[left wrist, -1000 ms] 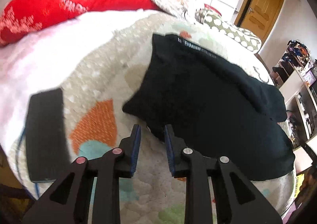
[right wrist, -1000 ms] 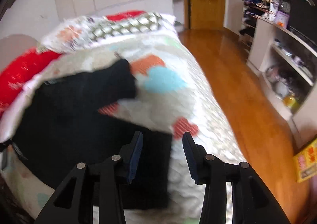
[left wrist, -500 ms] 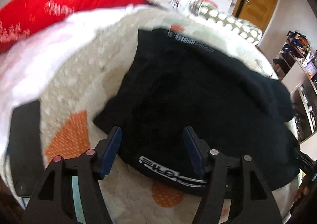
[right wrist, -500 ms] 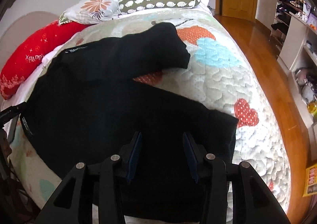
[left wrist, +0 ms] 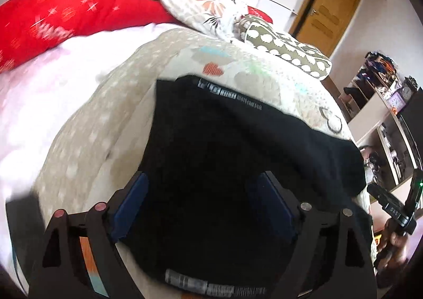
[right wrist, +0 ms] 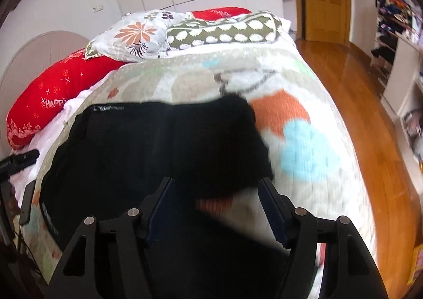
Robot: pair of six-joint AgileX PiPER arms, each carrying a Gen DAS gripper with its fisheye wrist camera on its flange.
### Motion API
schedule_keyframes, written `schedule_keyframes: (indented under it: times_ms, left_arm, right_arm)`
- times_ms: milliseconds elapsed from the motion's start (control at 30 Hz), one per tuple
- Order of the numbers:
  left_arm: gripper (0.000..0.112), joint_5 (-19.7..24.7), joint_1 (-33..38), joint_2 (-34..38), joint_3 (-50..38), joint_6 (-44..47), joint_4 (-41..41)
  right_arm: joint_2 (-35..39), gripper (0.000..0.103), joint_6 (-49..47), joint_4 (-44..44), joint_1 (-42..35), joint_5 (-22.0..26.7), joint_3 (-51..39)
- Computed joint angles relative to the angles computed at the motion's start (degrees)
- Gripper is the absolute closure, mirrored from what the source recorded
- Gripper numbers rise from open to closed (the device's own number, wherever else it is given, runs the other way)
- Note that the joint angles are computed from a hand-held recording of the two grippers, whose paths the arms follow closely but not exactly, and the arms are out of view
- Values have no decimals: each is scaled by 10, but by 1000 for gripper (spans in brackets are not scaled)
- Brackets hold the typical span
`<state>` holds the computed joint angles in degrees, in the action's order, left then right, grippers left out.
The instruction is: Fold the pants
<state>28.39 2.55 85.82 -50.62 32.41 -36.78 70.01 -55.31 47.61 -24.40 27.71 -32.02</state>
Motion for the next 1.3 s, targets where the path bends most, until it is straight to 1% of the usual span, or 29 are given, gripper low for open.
schedule_keyframes:
  times_ms: [67, 167, 200, 267, 367, 433, 467, 533, 600, 700, 767, 800, 833, 867, 900, 933, 967, 1000, 1033, 1067, 1100, 1167, 1200, 1267, 1300]
  left_arm:
    - [26, 3, -19, 50, -57, -38, 40]
    - [26, 27, -39, 133, -151, -49, 79]
    - [26, 39, -44, 156, -180, -49, 93]
    - [26, 60, -56, 199, -236, -46, 122]
    - [26, 93, -66, 261, -323, -39, 152]
    - [26, 117, -70, 301, -383, -44, 174]
    - [26, 130, -71, 319, -410, -45, 181]
    - [26, 157, -72, 360, -471, -50, 193]
    - [26, 179, -79, 394, -524, -60, 227]
    - [26, 178, -98, 426, -561, -67, 310]
    - [25, 188, -105, 444, -578, -60, 337]
    - [25, 195, -107, 454, -587, -52, 342]
    - [25, 189, -109, 458, -584, -45, 343]
    - [25, 180, -111, 460, -580, -41, 343]
    - [28, 180, -112, 462, -584, -39, 341]
    - [41, 195, -108, 466, -594, -26, 320]
    - [45, 203, -104, 466, -597, -16, 301]
    - [57, 189, -103, 455, -582, -22, 306]
    - [79, 170, -105, 445, -563, -31, 315]
    - [92, 146, -105, 431, -542, -50, 331]
    - [100, 145, -100, 426, -539, -52, 325]
    - [102, 137, -84, 398, -511, -26, 275]
    - [102, 127, -84, 385, -494, -21, 270]
    - [104, 102, -86, 351, -449, -11, 266]
    - [104, 88, -89, 334, -428, -7, 264]
  right_arm:
    - [36, 26, 28, -30, 31, -23, -36]
    - [102, 26, 90, -108, 72, -49, -105]
    - [125, 26, 106, -129, 82, -52, -129]
    - [158, 25, 93, -128, 92, -45, -164]
    - [205, 22, 36, -112, 106, -29, -208]
    - [244, 22, 23, -128, 123, -20, -246]
    - [258, 22, 19, -133, 127, -12, -261]
    - [300, 22, 3, -132, 129, 22, -306]
    - [336, 22, -1, -139, 131, 40, -345]
    - [385, 22, 33, -186, 137, 63, -399]
    - [421, 22, 56, -214, 136, 106, -441]
    - [432, 22, 65, -225, 137, 116, -452]
    - [437, 24, 65, -223, 136, 118, -456]
    - [440, 33, 70, -222, 137, 118, -459]
    - [441, 42, 79, -227, 139, 115, -460]
    - [439, 62, 89, -232, 142, 112, -458]
    - [436, 82, 88, -228, 143, 110, -456]
    - [426, 93, 90, -229, 148, 104, -446]
    - [419, 100, 88, -230, 150, 104, -441]
    - [406, 100, 94, -238, 156, 86, -426]
    - [382, 100, 98, -248, 163, 54, -400]
    - [347, 101, 82, -226, 162, 30, -371]
    - [321, 101, 61, -201, 157, 21, -355]
    - [287, 103, 57, -195, 155, 8, -336]
    - [254, 103, 50, -188, 155, -2, -318]
